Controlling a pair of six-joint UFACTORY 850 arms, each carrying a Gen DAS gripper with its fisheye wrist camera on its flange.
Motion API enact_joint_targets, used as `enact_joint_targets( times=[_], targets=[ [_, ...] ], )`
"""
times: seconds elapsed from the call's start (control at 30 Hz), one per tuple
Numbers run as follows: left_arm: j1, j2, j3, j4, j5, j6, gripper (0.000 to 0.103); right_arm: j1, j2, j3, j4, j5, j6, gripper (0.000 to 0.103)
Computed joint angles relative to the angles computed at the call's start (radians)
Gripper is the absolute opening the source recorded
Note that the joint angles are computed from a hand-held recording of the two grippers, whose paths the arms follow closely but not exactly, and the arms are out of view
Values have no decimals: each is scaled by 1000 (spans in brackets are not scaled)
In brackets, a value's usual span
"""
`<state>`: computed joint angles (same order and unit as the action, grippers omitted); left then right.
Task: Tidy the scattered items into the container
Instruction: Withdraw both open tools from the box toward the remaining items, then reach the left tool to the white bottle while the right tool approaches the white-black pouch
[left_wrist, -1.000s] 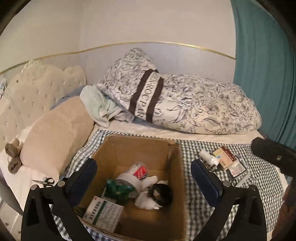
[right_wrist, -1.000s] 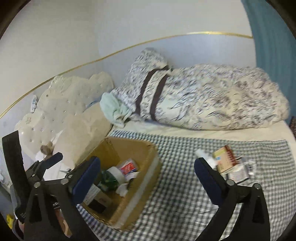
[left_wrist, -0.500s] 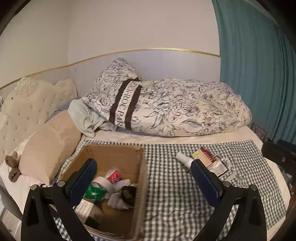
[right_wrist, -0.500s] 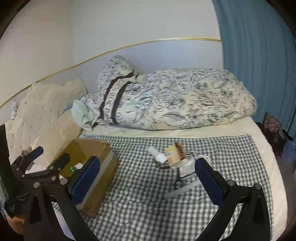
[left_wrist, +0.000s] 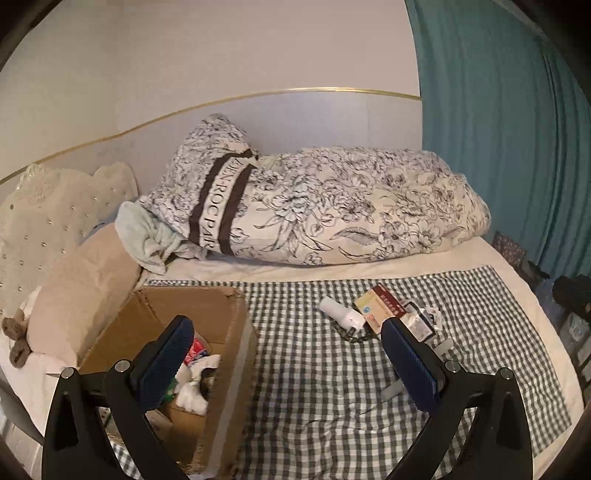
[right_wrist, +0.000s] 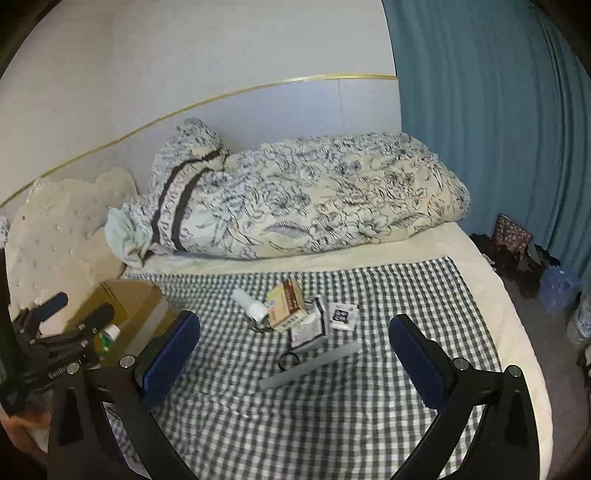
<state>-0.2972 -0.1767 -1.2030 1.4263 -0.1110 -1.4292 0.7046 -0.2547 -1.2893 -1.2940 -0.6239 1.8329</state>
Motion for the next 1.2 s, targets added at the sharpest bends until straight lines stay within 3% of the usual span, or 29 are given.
enact_joint_targets(
  times=[0.23, 0.37, 0.47, 0.93, 1.2],
  targets=[
    [-20, -64, -42, -260, -12, 253, 103, -42, -29, 10, 47, 63, -63, 103],
    [-31, -112, -77, -316, -36, 302, 103, -77, -53, 9, 93, 127, -102, 103],
    [-30, -154, -112, -492, -39, 462, 103, -102, -66, 17, 81, 170, -83, 103],
    [-37, -377, -293, -865, -89, 782, 103, -204, -192, -32, 155, 332, -157, 103],
    [-47, -530, -458, -871, -169, 774, 103, -245, -288, -92, 240, 397, -252, 103]
  ],
)
